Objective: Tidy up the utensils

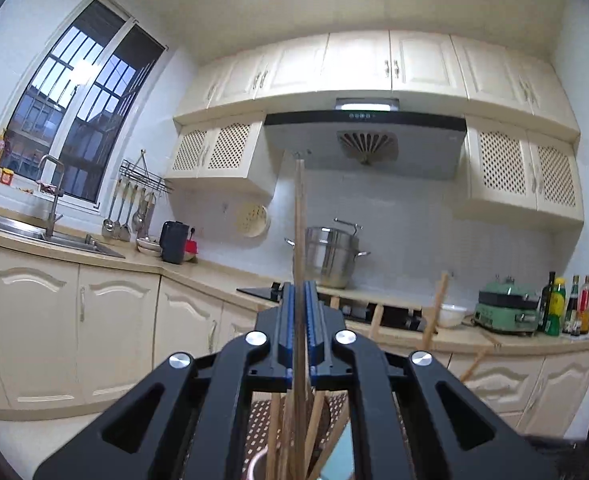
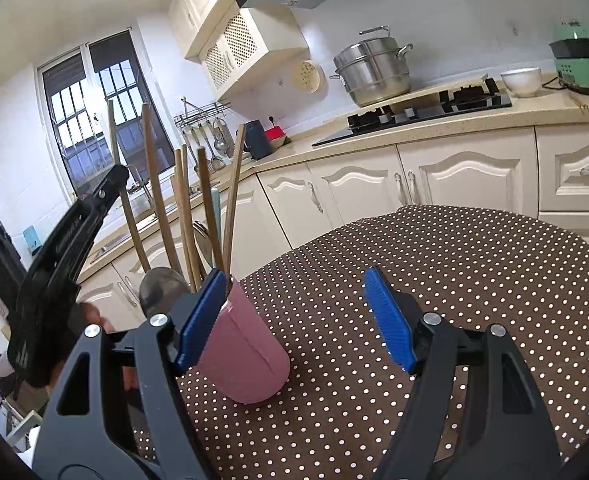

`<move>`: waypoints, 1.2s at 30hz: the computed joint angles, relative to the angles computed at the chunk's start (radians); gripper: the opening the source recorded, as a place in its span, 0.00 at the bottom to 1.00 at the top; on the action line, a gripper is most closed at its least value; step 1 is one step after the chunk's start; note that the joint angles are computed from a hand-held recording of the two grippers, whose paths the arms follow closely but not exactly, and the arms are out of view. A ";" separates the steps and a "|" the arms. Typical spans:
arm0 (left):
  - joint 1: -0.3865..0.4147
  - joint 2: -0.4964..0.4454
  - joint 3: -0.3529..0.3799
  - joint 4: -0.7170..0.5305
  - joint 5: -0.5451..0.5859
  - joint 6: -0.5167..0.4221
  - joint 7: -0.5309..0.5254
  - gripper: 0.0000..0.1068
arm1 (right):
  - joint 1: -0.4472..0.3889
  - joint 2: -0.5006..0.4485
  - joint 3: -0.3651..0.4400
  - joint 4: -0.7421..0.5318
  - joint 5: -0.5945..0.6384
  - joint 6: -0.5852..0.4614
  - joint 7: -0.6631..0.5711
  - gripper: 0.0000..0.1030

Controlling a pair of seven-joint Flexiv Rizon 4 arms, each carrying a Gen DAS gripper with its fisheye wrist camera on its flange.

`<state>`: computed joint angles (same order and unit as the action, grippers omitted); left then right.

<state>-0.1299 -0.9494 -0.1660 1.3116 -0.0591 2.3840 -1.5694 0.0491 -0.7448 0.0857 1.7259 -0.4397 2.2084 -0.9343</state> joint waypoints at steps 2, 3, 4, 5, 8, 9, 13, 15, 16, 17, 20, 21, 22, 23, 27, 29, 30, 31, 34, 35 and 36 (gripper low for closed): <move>0.007 0.027 -0.001 0.058 0.014 0.001 -0.009 0.05 | 0.007 0.009 -0.005 0.011 0.012 0.003 -0.007 0.69; 0.009 0.041 0.000 0.090 0.016 0.000 -0.011 0.05 | 0.013 0.015 -0.010 0.019 0.023 0.007 -0.015 0.69; 0.004 0.052 0.007 0.117 0.003 -0.001 -0.005 0.05 | 0.022 0.023 -0.017 0.028 0.037 0.010 -0.026 0.69; 0.003 0.061 0.010 0.140 -0.005 -0.006 -0.001 0.05 | 0.030 0.033 -0.022 0.040 0.050 0.012 -0.036 0.69; 0.004 0.093 0.011 0.207 -0.019 -0.037 -0.002 0.05 | 0.046 0.055 -0.029 0.068 0.078 0.014 -0.060 0.69; -0.001 0.105 0.017 0.226 -0.028 -0.057 0.008 0.05 | 0.051 0.061 -0.030 0.076 0.087 0.015 -0.069 0.69; 0.030 0.150 -0.009 0.281 0.003 -0.119 -0.009 0.06 | 0.069 0.097 -0.035 0.117 0.129 0.013 -0.103 0.69; 0.059 0.174 -0.037 0.306 0.032 -0.144 -0.043 0.12 | 0.083 0.114 -0.041 0.137 0.158 0.017 -0.122 0.69; 0.056 0.181 -0.032 0.316 0.029 -0.143 -0.048 0.22 | 0.089 0.126 -0.043 0.151 0.171 0.018 -0.132 0.69; 0.049 0.192 -0.022 0.331 0.022 -0.141 -0.050 0.30 | 0.094 0.135 -0.043 0.161 0.183 0.020 -0.140 0.69; 0.046 0.232 -0.013 0.383 0.028 -0.144 -0.059 0.41 | 0.111 0.170 -0.046 0.197 0.220 0.028 -0.169 0.70; 0.029 0.255 0.006 0.410 0.002 -0.159 -0.050 0.46 | 0.114 0.183 -0.045 0.212 0.229 0.032 -0.178 0.70; 0.009 0.280 0.027 0.434 -0.029 -0.185 -0.035 0.53 | 0.120 0.196 -0.046 0.225 0.241 0.035 -0.189 0.70; -0.011 0.300 0.045 0.454 -0.060 -0.207 -0.020 0.58 | 0.124 0.206 -0.047 0.234 0.250 0.036 -0.199 0.70; -0.063 0.391 0.086 0.555 -0.154 -0.253 0.002 0.62 | 0.170 0.265 -0.063 0.291 0.319 0.041 -0.271 0.70; -0.090 0.434 0.108 0.603 -0.185 -0.245 0.011 0.67 | 0.194 0.295 -0.069 0.318 0.355 0.045 -0.313 0.72; -0.126 0.455 0.138 0.628 -0.220 -0.235 0.036 0.68 | 0.217 0.314 -0.078 0.335 0.384 0.043 -0.347 0.73; -0.152 0.472 0.158 0.649 -0.247 -0.223 0.060 0.69 | 0.240 0.335 -0.086 0.350 0.412 0.039 -0.382 0.74; -0.215 0.514 0.189 0.705 -0.330 -0.166 0.136 0.72 | 0.288 0.388 -0.089 0.392 0.486 0.041 -0.470 0.75; -0.229 0.532 0.191 0.728 -0.352 -0.145 0.158 0.73 | 0.304 0.403 -0.091 0.402 0.515 0.040 -0.499 0.76; -0.240 0.550 0.189 0.751 -0.372 -0.128 0.180 0.74 | 0.319 0.418 -0.091 0.414 0.542 0.043 -0.530 0.76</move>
<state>-0.3702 -0.3992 0.0231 2.0622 -0.4313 2.2557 -1.3892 0.3678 -0.3264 -0.0050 2.1397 0.1026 2.2518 -1.4640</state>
